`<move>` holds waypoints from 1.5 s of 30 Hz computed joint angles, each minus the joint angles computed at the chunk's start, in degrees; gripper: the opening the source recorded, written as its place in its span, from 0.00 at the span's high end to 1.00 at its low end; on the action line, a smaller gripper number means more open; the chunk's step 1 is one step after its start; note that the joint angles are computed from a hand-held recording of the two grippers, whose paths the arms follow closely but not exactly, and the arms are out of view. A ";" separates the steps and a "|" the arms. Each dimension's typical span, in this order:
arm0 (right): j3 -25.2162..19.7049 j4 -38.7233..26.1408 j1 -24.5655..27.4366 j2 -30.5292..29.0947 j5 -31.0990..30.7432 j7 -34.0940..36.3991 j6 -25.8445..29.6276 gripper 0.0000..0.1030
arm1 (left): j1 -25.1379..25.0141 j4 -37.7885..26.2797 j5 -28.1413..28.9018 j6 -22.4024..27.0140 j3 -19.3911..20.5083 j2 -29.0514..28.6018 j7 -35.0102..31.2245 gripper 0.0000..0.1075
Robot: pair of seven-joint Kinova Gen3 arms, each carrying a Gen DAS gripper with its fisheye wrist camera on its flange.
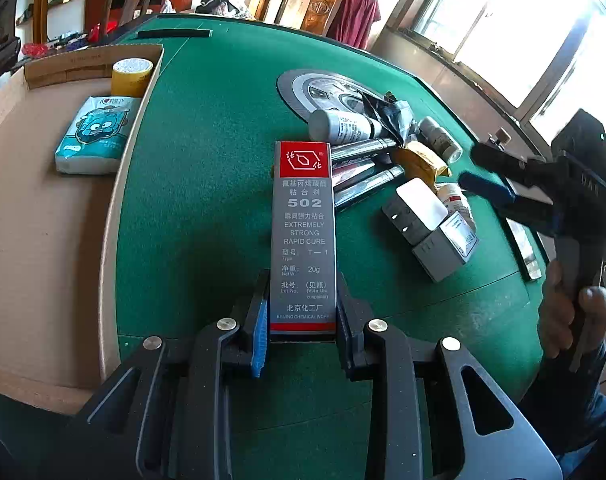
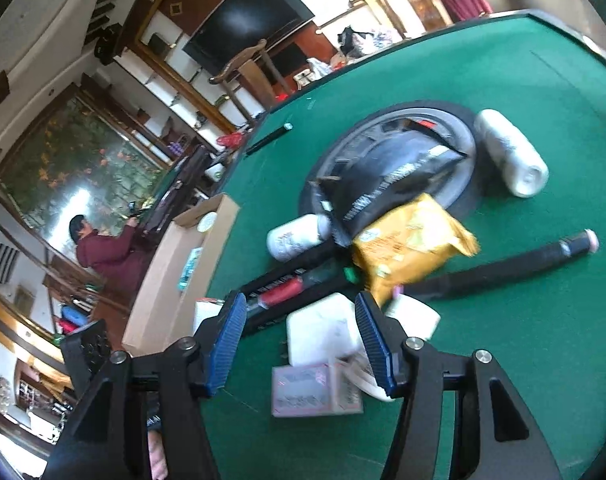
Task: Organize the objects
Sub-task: 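Grasp the grey glue box with the left gripper while the right gripper grasps the white pill bottle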
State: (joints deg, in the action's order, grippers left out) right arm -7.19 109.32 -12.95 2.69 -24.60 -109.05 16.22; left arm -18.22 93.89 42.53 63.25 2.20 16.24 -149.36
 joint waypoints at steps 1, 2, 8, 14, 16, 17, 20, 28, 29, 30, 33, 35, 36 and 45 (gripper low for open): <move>1.43 0.73 -1.57 -0.81 2.33 -2.33 0.26 0.45 | -0.03 -0.20 0.06 0.19 0.02 0.17 0.04 0.75; 1.81 1.13 -2.12 -1.41 4.66 -4.66 0.72 0.45 | -0.05 -0.26 0.09 0.28 0.03 0.25 0.05 0.75; -10.17 3.04 9.69 -5.15 18.04 -18.64 5.48 0.44 | 0.16 -0.25 -0.16 0.03 0.15 0.10 -0.28 0.71; -3.88 1.19 1.05 -3.63 29.42 -31.24 10.50 0.44 | 0.96 1.70 -0.01 -4.75 0.18 -1.91 0.34 0.70; -0.37 0.16 -2.43 -2.65 28.80 -31.22 11.21 0.44 | 2.16 0.48 -1.21 -4.78 -0.13 -1.57 2.07 0.62; -0.08 -0.56 -2.83 -2.23 28.88 -31.19 11.60 0.44 | 2.63 -0.08 -2.02 -4.79 -0.03 -1.43 2.74 0.53; -0.11 -5.19 -4.57 0.49 33.09 -34.39 16.86 0.40 | 5.58 -0.46 -6.17 -8.08 0.32 -1.83 5.60 0.46; 2.01 -9.49 -11.04 5.09 44.41 -42.03 22.48 0.47 | 6.95 0.92 -7.88 -14.53 1.86 -1.58 8.05 0.60; 1.49 -8.94 -10.76 4.71 45.12 -41.51 21.72 0.57 | 6.32 0.60 -6.78 -13.85 1.77 -1.25 7.49 0.72; 1.97 -8.40 -11.54 4.24 46.27 -41.91 21.43 0.64 | 4.64 -0.08 -4.74 -12.24 2.12 -0.34 6.97 0.75; 5.05 -5.97 -14.19 2.98 48.13 -42.67 19.49 0.66 | 1.29 -2.37 -0.58 -7.29 2.48 2.17 6.91 0.75; 2.89 -5.54 -10.75 2.84 44.72 -40.11 18.29 0.66 | 1.34 -2.49 -0.27 -7.09 2.18 2.29 7.09 0.75; 1.55 -5.37 -8.55 2.69 42.39 -38.74 17.52 0.66 | 1.71 -2.20 -0.61 -7.75 2.11 1.96 7.30 0.75; 2.09 -11.55 -11.03 6.02 44.11 -40.07 25.33 0.57 | 3.23 -1.07 -2.23 -10.50 2.23 0.94 7.79 0.75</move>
State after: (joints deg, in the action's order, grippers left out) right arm -5.10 97.77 -23.98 8.71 19.51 -149.11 41.55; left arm -14.99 92.82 40.30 52.75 4.43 17.17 -141.57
